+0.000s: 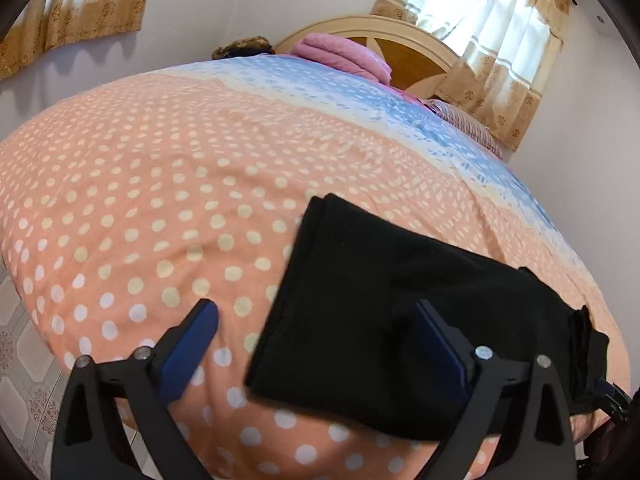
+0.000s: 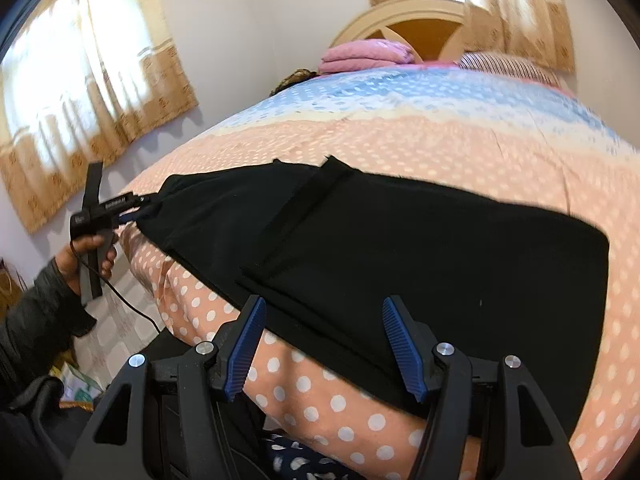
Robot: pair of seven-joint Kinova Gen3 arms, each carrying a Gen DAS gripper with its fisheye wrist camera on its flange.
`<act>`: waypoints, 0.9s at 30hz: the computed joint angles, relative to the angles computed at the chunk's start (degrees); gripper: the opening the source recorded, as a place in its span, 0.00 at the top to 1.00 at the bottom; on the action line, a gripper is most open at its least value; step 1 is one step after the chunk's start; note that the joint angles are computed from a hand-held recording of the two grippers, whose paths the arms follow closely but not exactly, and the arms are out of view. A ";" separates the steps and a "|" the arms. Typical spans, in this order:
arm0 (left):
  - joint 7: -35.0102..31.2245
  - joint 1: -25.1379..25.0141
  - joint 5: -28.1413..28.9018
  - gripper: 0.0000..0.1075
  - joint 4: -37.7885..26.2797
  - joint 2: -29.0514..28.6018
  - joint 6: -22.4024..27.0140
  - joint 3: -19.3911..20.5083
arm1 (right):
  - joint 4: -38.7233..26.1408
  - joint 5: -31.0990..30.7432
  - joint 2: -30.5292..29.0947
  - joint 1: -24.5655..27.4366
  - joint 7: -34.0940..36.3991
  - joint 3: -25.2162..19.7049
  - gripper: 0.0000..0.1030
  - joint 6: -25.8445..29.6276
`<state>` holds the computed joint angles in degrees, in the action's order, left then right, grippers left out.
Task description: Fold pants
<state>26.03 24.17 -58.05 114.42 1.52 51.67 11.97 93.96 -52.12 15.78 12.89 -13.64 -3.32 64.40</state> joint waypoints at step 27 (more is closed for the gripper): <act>4.74 -4.74 -10.16 0.86 4.31 -6.71 -8.01 4.38 | 1.62 -2.50 0.36 1.31 -0.19 0.37 0.39 -0.47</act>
